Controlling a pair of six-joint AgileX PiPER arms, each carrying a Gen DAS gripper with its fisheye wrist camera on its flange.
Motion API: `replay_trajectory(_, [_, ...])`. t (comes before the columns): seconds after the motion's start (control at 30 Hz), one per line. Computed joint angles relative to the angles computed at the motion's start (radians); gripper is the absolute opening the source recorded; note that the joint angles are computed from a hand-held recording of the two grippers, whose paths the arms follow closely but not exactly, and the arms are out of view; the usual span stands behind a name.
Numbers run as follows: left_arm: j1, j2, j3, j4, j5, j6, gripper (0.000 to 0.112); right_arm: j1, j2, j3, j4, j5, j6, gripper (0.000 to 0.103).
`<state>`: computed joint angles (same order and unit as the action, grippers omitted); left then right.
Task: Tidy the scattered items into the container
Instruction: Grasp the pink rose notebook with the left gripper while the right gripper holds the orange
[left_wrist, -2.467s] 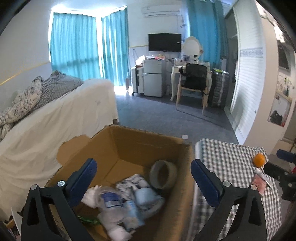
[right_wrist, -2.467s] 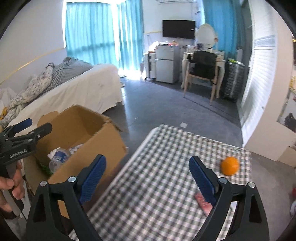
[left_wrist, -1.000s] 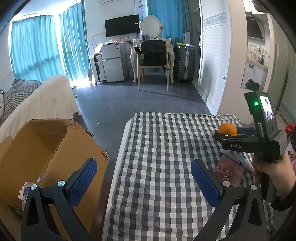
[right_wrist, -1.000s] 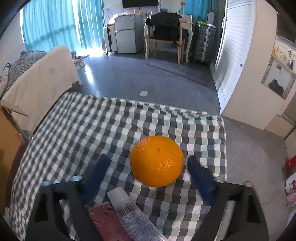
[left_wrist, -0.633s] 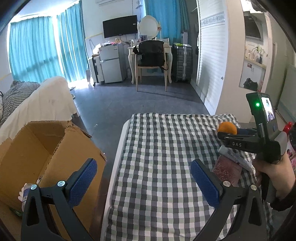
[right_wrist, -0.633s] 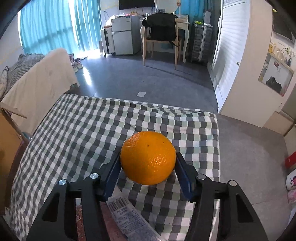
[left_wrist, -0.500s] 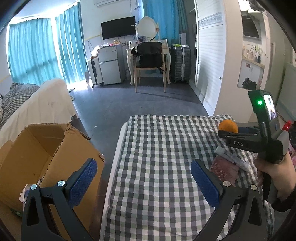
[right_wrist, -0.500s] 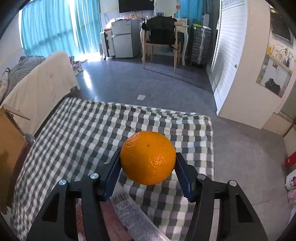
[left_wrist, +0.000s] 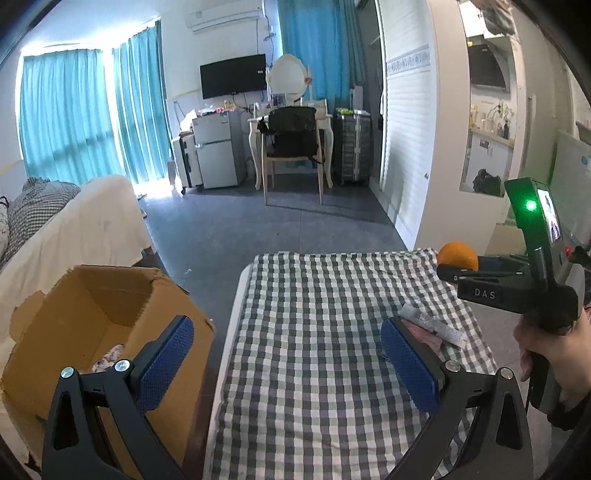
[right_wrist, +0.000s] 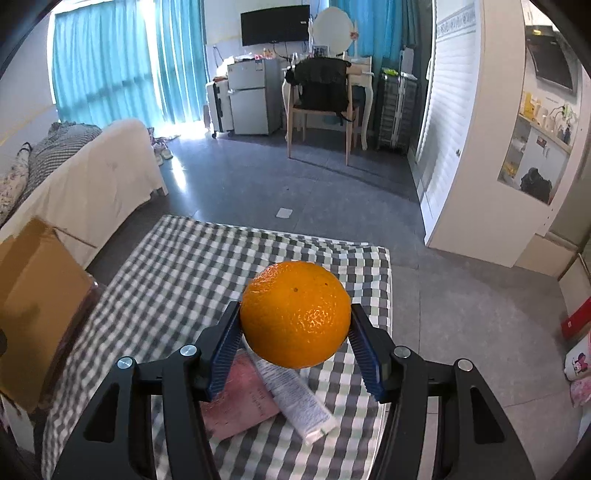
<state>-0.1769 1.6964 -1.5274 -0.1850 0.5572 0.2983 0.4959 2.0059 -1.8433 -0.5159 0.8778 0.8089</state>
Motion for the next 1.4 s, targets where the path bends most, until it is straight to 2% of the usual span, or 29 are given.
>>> replay_trajectory(0.33, [0.138, -0.124, 0.059, -0.143, 0.038, 0.126, 0.103, 0.128, 0.034, -0.169, -0.012, 0.1, -0.023, 0.057])
replay_trajectory(0.53, [0.18, -0.121, 0.055, -0.22, 0.079, 0.203, 0.103, 0.182, 0.017, -0.21, -0.048, 0.147, -0.006, 0.057])
replay_trajectory(0.67, [0.138, -0.075, 0.044, -0.235, 0.085, 0.212, 0.103, 0.205, -0.058, -0.129, -0.098, 0.157, 0.039, 0.057])
replay_trajectory(0.93, [-0.012, 0.034, 0.023, -0.231, 0.048, 0.206, 0.103, 0.196, -0.197, 0.081, -0.168, 0.139, 0.162, 0.057])
replay_trajectory(1.07, [-0.065, 0.14, -0.06, -0.266, 0.093, 0.199, 0.103, 0.161, -0.245, 0.187, -0.171, 0.099, 0.204, 0.057])
replay_trajectory(1.23, [-0.15, 0.251, -0.139, -0.21, 0.065, 0.187, 0.103, 0.088, -0.286, 0.296, -0.148, 0.028, 0.215, 0.057])
replay_trajectory(1.4, [-0.209, 0.344, -0.201, -0.167, 0.075, 0.212, 0.103, 0.036, -0.297, 0.361, -0.13, -0.033, 0.221, 0.057])
